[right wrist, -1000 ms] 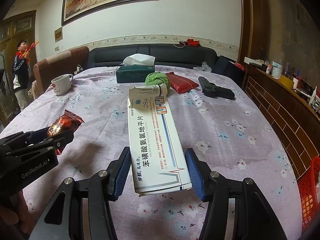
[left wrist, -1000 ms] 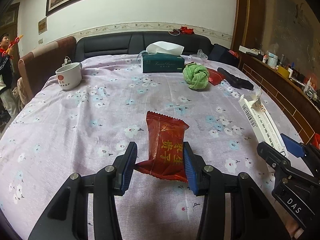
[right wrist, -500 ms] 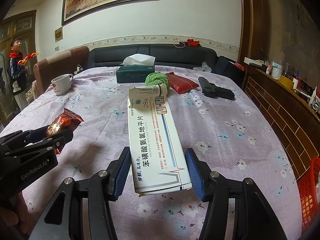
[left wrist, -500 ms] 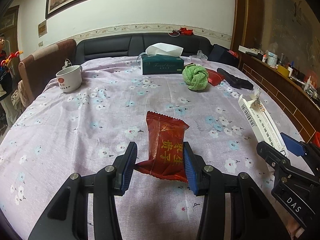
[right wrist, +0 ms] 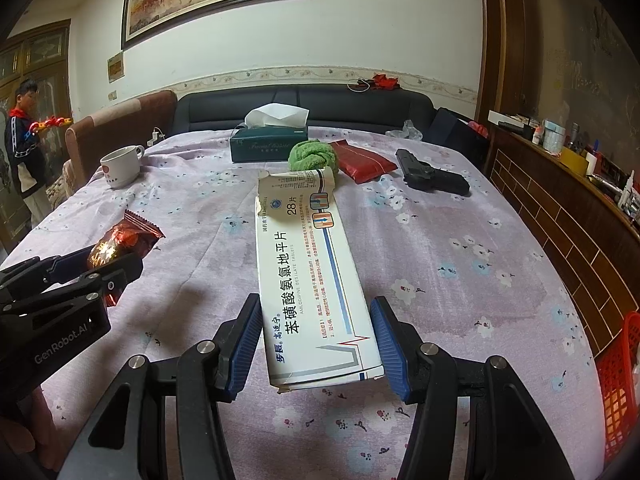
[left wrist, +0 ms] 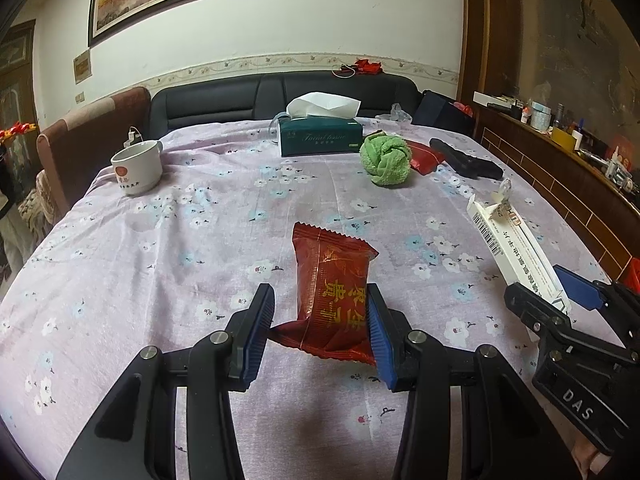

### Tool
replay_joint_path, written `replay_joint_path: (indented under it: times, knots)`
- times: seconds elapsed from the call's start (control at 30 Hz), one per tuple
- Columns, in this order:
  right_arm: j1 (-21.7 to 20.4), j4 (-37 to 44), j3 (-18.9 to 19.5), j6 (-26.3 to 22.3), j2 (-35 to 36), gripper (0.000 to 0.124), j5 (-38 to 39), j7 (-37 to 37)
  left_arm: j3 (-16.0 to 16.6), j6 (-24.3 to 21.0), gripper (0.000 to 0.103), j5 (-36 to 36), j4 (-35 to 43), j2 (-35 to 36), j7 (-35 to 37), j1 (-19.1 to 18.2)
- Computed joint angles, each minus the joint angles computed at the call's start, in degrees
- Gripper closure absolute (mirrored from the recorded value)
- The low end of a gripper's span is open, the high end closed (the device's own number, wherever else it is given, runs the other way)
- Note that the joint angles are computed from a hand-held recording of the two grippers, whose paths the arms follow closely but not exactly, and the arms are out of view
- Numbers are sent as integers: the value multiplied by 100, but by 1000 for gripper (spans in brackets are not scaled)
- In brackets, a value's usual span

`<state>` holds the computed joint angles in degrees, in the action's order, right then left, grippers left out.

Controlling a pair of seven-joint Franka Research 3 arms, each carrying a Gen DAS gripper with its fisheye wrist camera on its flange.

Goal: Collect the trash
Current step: 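Lift and hold the red packet and white medicine box above the table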

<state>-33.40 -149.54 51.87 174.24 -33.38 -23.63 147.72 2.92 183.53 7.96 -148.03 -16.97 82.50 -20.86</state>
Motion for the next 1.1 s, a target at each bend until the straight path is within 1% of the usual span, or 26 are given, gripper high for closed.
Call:
replay_joint_path:
  times: [0.07,0.13,0.2,0.27,0.3,0.33,0.43,0.47,0.57,0.6,0.7,0.73,0.77,0.8,0.9,0.97,1.03,1.07,1.1]
  knots:
    - [-31,0,18,-29,-25,65,-8,24,-64,30,59,24,-13,-10,-22,64]
    - [-107,26,86,-97,-61,65,-16,105,-185,111,59,91,-46,-35,-86,204]
    - [-139,22,87,-180,-91,65,-13,204,-398,233,59,209,-108,-92,-210,454]
    - [-37,-8,-42,-316,-105,65,20,305,-496,342,59,326,-160,-139,-318,591]
    - [80,-50,-165,-371,-137,65,38,359,-606,404,59,395,-185,-159,-385,727]
    - [170,-69,-254,-416,-163,65,26,406,-637,420,59,454,-190,-170,-445,773]
    - [620,-236,-610,-595,-408,65,18,533,-525,469,59,598,-218,-206,-579,699]
    - [801,-303,-735,-668,-502,65,17,548,-552,501,59,648,-234,-225,-615,732]
    - [1438,-551,-1160,-972,-875,65,59,543,-940,673,59,792,-301,-293,-746,1138]
    - [1587,-601,-1252,-1081,-979,65,56,545,-960,692,59,839,-320,-321,-784,1162]
    - [2104,-817,-1582,-1441,-1388,65,103,541,-817,738,59,975,-346,-361,-876,1035]
    - [2292,-906,-1705,-1562,-1541,65,144,538,-871,784,59,999,-364,-384,-907,1095]
    - [2417,-965,-1785,-1642,-1645,65,160,537,-1000,827,59,1007,-377,-401,-936,1231]
    - [2568,-1041,-1866,-1756,-1791,65,189,530,-1040,851,59,1031,-386,-413,-959,1277]
    - [2921,-1209,-2017,-2084,-2173,65,267,546,-706,770,59,1177,-375,-414,-1016,934]
    - [3129,-1300,-2152,-2282,-2385,65,334,518,-574,708,59,1242,-381,-448,-1025,771]
    - [3273,-1401,-2244,-2427,-2604,65,396,528,-482,686,59,1287,-410,-511,-1018,645]
    - [3342,-1440,-2280,-2537,-2725,65,424,521,-395,657,59,1309,-433,-564,-1009,533]
    - [3387,-1469,-2304,-2607,-2806,65,440,512,-237,620,59,1326,-449,-603,-992,351]
